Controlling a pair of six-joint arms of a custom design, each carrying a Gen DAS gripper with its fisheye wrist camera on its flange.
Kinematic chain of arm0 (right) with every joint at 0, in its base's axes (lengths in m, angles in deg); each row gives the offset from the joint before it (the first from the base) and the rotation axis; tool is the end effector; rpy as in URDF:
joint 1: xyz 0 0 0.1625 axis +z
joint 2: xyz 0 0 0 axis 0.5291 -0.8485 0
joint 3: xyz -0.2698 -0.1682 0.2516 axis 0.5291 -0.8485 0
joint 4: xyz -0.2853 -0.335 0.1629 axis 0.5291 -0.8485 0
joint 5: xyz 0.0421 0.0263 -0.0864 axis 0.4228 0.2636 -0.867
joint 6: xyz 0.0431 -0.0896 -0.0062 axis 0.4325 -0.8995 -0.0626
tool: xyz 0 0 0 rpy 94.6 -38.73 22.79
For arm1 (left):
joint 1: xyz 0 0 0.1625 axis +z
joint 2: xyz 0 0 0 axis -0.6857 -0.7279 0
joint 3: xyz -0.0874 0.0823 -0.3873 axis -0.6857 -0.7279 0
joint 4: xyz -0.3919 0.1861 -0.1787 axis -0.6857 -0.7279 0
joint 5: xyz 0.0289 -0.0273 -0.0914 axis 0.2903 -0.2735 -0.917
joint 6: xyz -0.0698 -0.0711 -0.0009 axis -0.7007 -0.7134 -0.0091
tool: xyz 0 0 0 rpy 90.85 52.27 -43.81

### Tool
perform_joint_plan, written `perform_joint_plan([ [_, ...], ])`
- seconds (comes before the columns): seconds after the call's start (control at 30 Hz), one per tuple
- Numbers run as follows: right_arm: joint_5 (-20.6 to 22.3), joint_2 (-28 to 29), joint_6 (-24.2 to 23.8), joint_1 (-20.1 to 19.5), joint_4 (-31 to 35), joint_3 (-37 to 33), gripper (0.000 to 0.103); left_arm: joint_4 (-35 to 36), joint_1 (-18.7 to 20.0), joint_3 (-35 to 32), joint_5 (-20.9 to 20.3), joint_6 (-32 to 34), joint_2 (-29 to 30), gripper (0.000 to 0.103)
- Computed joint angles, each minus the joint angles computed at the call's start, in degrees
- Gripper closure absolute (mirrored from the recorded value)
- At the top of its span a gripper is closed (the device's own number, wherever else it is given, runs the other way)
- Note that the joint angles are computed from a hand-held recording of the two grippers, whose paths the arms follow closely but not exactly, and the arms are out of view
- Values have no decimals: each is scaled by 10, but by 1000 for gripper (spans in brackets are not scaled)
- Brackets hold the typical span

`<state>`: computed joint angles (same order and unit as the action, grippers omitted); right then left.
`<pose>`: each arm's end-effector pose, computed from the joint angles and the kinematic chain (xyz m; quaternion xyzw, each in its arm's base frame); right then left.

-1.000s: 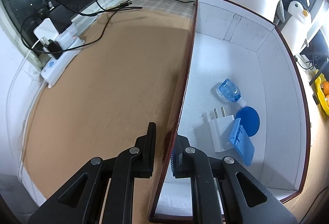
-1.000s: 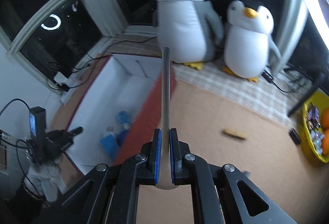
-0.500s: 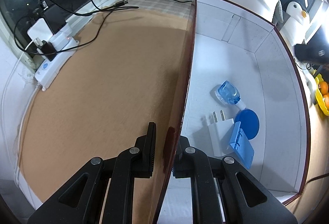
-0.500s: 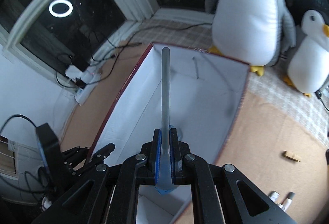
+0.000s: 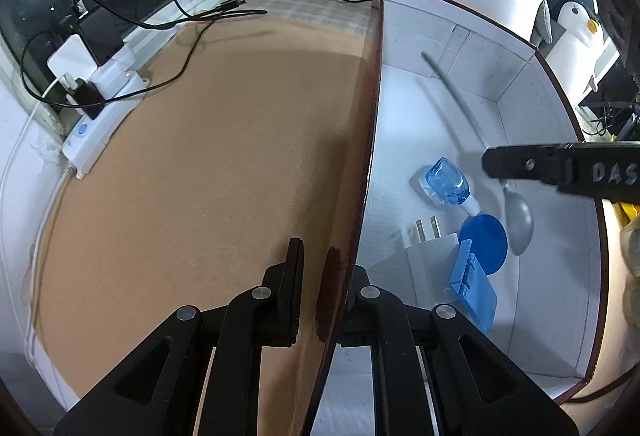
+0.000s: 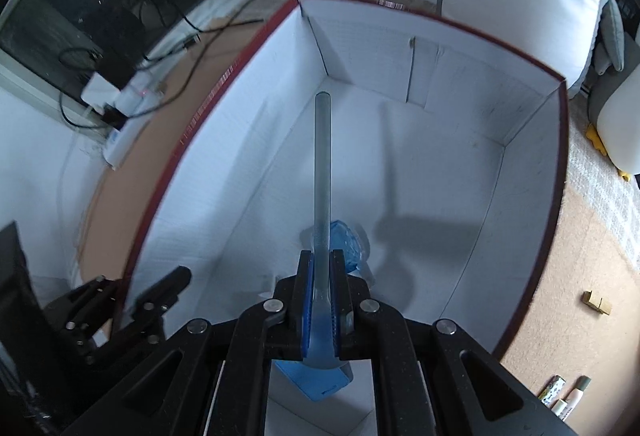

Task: Organize rigid objects
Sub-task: 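Carry the spoon into the box and release it beside the bottle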

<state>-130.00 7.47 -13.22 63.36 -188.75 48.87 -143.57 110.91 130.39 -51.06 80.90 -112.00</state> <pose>0.1558 -0.8205 0.0518 0.0474 -0.9530 0.1076 0.2793 -0.1075 -0.7804 0.0647 0.1881 0.9156 -0.1457 0.3240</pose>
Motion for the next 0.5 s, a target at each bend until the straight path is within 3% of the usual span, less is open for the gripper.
perform_joint_plan([
  [0.23,-22,11,-18,1,5,-3,94,3,1,-2,3,-2,3,92],
  [0.3,-23,10,-26,2,-2,0,78,4,1,-3,5,-2,4,92],
  [0.37,-23,6,-33,4,-19,9,70,5,0,-4,6,-2,4,92],
  [0.5,-8,-4,-36,6,-33,20,69,8,0,-4,7,-5,4,92],
])
